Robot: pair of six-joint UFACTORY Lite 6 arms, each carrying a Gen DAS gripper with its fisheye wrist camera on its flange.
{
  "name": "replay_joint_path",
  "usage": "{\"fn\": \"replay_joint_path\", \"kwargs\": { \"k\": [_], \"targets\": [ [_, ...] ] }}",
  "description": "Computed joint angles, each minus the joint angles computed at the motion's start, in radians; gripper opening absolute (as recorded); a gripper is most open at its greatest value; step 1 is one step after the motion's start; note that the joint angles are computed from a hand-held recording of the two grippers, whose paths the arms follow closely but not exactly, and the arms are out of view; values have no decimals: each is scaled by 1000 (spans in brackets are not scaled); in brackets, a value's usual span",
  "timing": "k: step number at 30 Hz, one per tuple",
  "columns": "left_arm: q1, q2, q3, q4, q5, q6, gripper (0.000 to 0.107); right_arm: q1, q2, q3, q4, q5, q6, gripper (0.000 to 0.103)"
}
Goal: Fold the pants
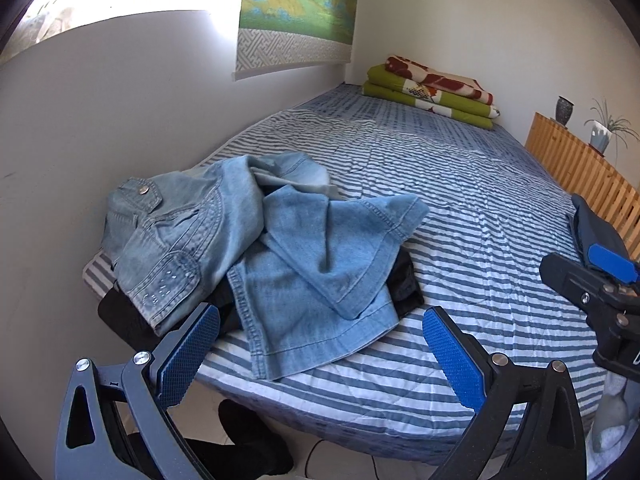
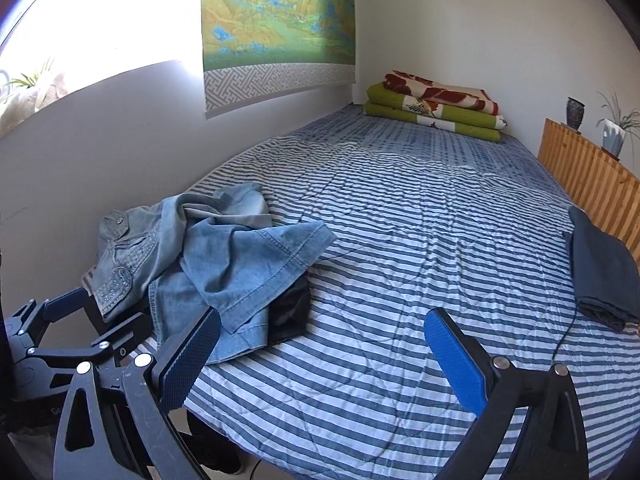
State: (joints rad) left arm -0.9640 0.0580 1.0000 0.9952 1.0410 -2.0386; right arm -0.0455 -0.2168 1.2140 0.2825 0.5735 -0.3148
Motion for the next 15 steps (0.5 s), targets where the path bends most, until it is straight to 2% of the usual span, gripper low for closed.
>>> {"fn": "replay_joint_path", "kwargs": {
  "k": [4, 8, 11, 15],
  "targets": [
    [22, -158, -204, -21, -2, -75, 103, 132, 130, 101, -32, -34, 39, 100],
    [67, -319, -380, -47, 13, -95, 103, 247, 337, 272, -63, -44, 103, 98],
    [132, -447, -494, -64, 3, -85, 103, 313, 546, 484, -91, -4, 168, 90],
    [235, -576, -604, -73, -35, -55, 102, 387, 860, 878, -130, 109, 244, 79]
  ]
}}
